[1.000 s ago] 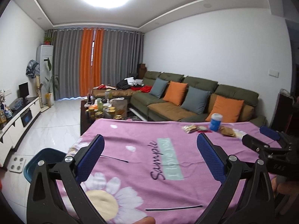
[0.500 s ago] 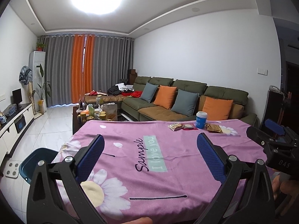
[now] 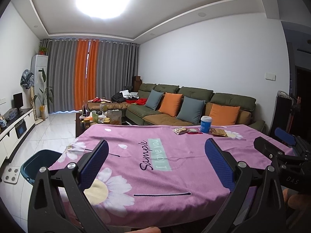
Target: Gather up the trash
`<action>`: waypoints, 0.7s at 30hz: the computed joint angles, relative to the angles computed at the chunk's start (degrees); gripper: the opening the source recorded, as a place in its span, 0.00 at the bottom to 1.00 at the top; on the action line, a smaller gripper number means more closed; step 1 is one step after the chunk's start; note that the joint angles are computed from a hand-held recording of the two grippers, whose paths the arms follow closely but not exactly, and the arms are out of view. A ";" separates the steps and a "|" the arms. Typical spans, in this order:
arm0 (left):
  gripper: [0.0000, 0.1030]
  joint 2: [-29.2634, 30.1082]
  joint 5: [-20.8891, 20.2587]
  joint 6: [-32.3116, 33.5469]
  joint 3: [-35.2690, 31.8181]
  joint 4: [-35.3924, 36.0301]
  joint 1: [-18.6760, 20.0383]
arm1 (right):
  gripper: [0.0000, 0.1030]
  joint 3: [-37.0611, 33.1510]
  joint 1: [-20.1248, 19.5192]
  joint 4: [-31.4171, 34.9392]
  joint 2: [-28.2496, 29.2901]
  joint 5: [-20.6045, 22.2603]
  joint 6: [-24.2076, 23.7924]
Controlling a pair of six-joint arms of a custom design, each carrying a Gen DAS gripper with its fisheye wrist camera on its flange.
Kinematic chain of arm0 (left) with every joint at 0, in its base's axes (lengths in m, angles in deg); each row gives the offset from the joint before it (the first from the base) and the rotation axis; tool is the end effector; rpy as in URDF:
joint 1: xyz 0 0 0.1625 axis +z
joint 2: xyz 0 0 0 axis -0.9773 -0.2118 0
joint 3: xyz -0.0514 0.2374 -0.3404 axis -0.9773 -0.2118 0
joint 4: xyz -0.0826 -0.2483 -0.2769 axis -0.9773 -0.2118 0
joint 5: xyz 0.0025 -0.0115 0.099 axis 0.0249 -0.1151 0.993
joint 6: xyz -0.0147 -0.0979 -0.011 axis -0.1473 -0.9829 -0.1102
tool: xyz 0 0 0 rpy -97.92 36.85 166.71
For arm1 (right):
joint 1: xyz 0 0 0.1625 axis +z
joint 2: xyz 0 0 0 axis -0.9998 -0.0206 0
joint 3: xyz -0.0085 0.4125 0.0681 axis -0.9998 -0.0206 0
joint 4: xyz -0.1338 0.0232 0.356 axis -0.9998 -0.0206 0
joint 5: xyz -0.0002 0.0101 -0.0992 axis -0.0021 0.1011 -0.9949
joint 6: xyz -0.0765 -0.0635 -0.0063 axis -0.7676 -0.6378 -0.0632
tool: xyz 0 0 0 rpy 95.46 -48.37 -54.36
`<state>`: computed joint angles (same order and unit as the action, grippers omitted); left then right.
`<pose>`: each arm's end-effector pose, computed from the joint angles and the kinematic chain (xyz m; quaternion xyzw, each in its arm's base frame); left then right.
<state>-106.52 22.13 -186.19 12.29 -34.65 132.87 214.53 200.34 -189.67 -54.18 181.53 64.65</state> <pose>-0.2084 -0.5271 0.1471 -0.5211 -0.7602 0.3876 0.0175 0.1925 -0.3413 0.1460 -0.0182 -0.5709 0.6735 0.4692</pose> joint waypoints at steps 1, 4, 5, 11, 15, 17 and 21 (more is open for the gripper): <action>0.95 -0.19 0.28 0.17 0.43 -0.37 0.19 | 0.93 0.05 0.15 -0.54 0.26 -0.06 -0.28; 0.95 -0.75 0.38 0.69 1.69 -1.38 0.38 | 0.93 0.33 0.53 -2.37 1.09 -0.07 -1.10; 0.95 -1.05 0.24 0.81 1.90 -1.28 0.33 | 0.93 0.40 0.64 -2.93 1.32 0.00 -1.28; 0.95 -1.47 0.31 0.76 2.75 -2.39 0.66 | 0.93 0.33 0.93 -3.47 1.59 0.32 -1.69; 0.95 -1.45 0.40 0.80 2.95 -2.72 0.73 | 0.93 0.13 1.01 -3.69 1.76 0.34 -2.13; 0.95 -1.40 0.48 0.97 2.97 -2.78 0.80 | 0.93 0.09 0.96 -3.75 1.71 0.29 -2.21; 0.95 -1.39 0.52 0.97 2.92 -2.83 0.87 | 0.93 -0.07 1.14 -3.95 1.90 0.45 -2.50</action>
